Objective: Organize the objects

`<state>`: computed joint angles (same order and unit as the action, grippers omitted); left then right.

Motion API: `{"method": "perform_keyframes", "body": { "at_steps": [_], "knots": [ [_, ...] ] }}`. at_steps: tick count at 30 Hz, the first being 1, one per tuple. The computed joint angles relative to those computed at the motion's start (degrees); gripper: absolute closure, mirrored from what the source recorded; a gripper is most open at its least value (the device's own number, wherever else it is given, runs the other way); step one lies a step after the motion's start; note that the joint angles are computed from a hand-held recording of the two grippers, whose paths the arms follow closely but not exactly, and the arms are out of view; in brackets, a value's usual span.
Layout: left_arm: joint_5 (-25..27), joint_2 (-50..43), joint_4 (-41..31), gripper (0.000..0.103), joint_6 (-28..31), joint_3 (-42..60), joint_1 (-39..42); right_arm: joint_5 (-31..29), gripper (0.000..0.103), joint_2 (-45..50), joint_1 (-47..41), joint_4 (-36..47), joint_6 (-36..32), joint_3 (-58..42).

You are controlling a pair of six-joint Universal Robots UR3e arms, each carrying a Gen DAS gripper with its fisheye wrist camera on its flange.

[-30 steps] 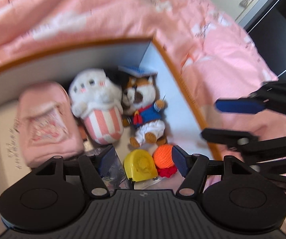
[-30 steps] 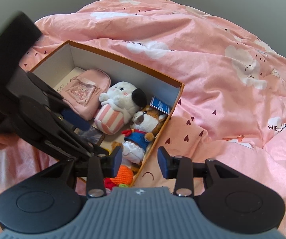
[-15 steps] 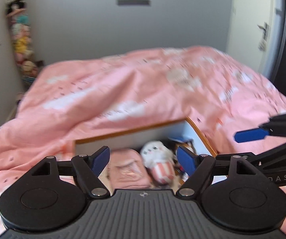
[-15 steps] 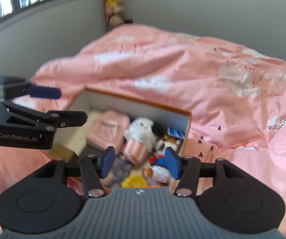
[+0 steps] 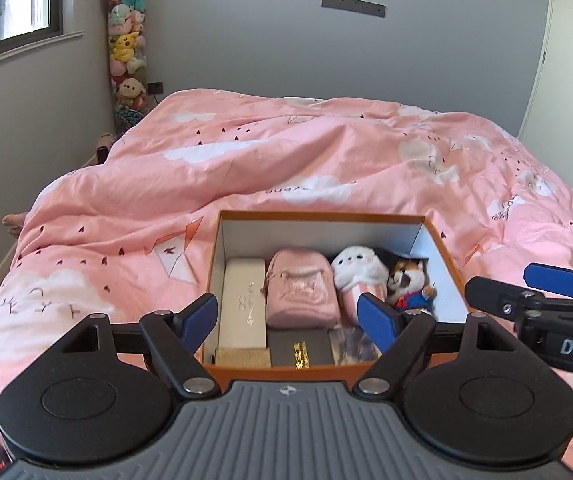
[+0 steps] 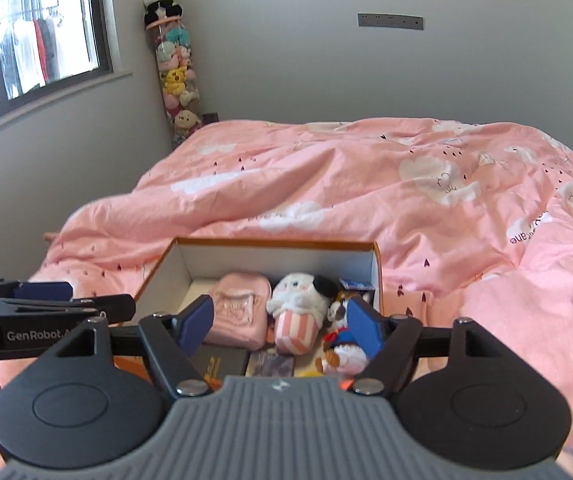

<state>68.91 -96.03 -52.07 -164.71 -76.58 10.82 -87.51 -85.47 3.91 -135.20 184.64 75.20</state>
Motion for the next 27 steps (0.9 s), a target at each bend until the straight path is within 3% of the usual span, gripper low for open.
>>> {"method": "perform_keyframes", "body": {
  "at_steps": [17, 27],
  "knots": [
    [-0.4, 12.2, 13.9, 0.010, 0.8, -24.7, 2.5, -8.7, 0.020, -5.3, 6.0, -9.8, 3.8, 16.7],
    [0.1, 12.4, 18.7, 0.010, 0.6, -28.4, 1.9, -9.0, 0.016, -7.3, 6.0, -17.6, 5.0, 23.5]
  ]
}}
